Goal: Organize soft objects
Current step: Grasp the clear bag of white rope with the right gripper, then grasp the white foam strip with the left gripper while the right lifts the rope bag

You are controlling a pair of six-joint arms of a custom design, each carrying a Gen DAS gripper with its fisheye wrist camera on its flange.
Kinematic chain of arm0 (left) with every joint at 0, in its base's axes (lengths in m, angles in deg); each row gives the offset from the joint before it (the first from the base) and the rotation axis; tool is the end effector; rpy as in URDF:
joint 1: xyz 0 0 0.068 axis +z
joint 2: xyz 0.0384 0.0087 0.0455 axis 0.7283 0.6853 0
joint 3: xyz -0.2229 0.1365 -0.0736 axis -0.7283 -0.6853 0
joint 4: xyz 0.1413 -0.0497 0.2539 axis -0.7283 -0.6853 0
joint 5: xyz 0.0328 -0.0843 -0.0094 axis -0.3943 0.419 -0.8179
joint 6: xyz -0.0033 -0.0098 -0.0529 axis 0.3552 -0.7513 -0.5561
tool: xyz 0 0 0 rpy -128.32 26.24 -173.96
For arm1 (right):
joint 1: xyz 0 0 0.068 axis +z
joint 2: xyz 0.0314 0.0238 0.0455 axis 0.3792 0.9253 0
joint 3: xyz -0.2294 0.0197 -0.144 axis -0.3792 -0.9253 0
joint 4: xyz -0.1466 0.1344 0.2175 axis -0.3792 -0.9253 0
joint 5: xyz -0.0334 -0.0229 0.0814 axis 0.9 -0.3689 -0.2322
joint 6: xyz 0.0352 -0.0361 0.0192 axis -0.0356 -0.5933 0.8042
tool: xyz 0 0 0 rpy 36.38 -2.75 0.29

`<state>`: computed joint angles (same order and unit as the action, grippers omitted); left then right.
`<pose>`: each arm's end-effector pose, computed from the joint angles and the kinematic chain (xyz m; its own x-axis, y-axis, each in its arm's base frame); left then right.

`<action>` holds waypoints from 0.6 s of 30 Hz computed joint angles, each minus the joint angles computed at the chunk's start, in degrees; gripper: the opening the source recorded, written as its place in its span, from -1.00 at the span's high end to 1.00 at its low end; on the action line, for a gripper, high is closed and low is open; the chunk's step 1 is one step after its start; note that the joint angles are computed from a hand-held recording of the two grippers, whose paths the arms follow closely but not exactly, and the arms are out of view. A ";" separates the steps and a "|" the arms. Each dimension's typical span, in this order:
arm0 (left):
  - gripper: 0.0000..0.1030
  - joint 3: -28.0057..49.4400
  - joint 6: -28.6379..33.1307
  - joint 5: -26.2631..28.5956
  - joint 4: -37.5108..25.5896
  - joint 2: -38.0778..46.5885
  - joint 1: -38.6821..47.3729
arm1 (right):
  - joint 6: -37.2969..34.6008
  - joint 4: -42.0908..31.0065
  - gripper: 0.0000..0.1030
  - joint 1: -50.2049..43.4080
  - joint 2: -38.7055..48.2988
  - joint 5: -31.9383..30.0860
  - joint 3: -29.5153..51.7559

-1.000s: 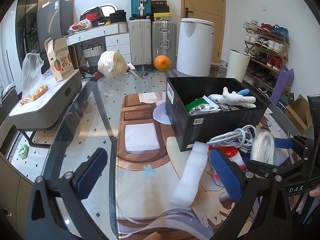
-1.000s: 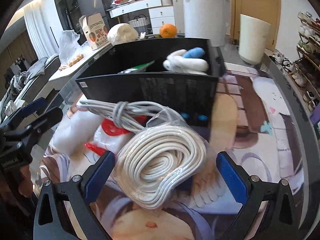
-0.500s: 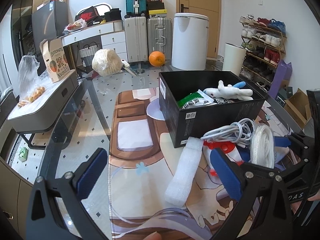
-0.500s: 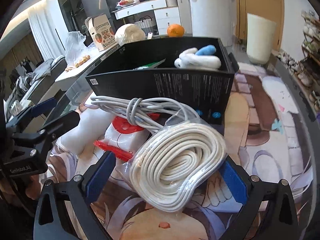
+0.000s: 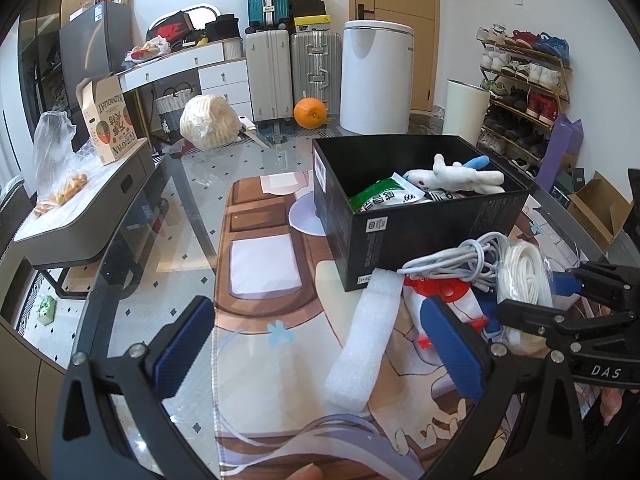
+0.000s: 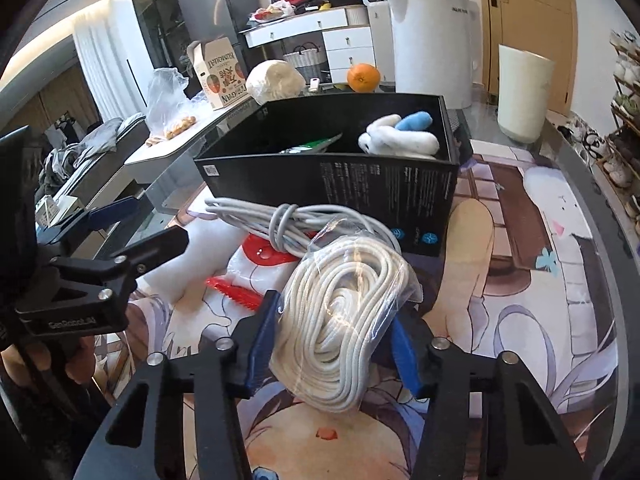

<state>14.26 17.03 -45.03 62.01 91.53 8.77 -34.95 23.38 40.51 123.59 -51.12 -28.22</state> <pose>0.2452 -0.1685 0.2131 -0.6648 -0.0395 -0.7460 -0.0690 0.9976 0.0087 0.3345 0.1211 0.1876 -0.6811 -0.3527 -0.6417 -0.5611 0.8144 0.1479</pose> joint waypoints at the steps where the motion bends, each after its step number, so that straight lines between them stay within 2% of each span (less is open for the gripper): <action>1: -1.00 0.16 -0.05 -0.01 -0.04 0.21 -0.06 | 0.04 0.12 0.02 0.26 0.12 0.09 0.16; 18: -1.00 1.79 1.43 3.03 -1.51 2.84 -0.18 | -0.29 2.23 0.02 -3.32 -3.96 -2.62 -2.30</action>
